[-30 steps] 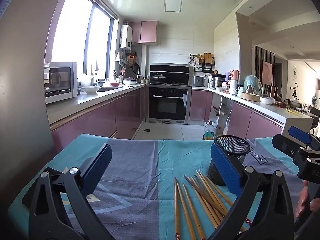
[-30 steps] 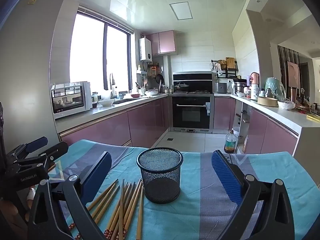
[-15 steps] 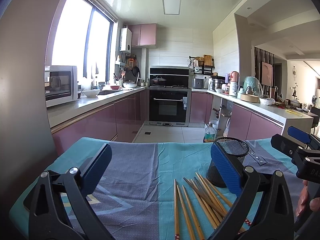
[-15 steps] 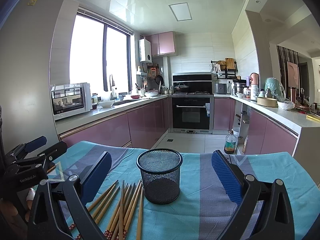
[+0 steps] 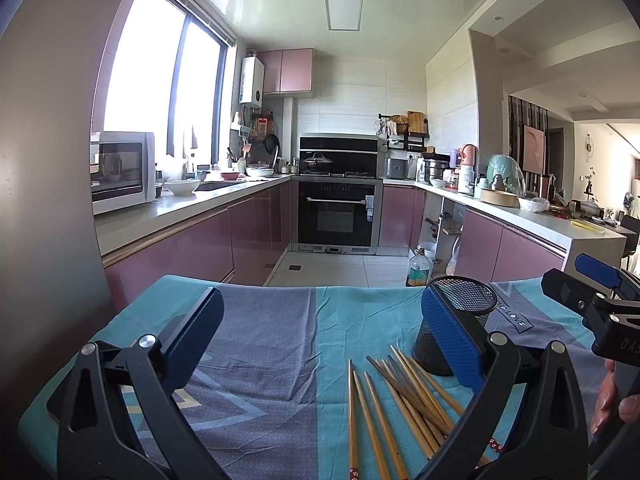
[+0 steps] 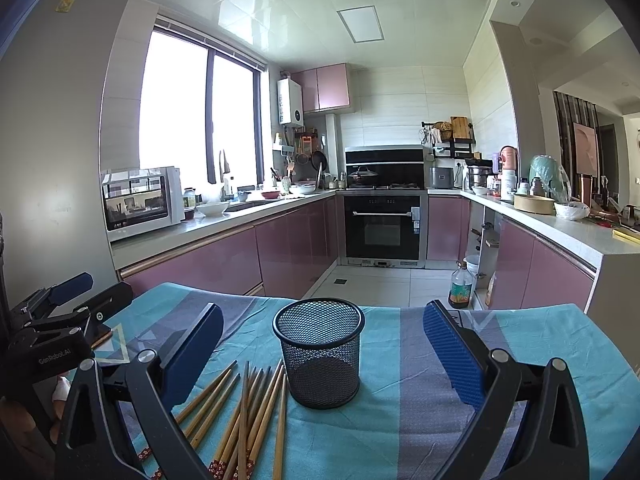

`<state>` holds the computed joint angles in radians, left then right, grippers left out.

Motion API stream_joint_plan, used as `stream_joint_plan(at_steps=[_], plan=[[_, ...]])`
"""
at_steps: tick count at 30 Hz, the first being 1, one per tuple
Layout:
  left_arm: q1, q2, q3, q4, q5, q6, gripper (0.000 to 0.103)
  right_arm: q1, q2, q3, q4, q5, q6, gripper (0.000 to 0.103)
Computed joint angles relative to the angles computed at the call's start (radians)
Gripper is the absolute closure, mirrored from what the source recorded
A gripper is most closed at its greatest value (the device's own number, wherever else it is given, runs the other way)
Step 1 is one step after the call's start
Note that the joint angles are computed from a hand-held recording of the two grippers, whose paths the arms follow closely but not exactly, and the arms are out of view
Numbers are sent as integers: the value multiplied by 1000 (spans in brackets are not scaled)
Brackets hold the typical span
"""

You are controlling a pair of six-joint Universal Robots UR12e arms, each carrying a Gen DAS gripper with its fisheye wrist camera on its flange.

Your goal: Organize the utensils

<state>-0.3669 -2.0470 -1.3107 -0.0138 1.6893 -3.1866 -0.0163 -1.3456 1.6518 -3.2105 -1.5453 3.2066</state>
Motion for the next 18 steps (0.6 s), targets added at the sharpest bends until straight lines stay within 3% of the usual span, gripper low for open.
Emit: stream_joint_plan(at_steps=[18], plan=[[-2, 3, -3, -4, -2, 1, 6, -4, -3, 3, 6, 12, 1, 6]])
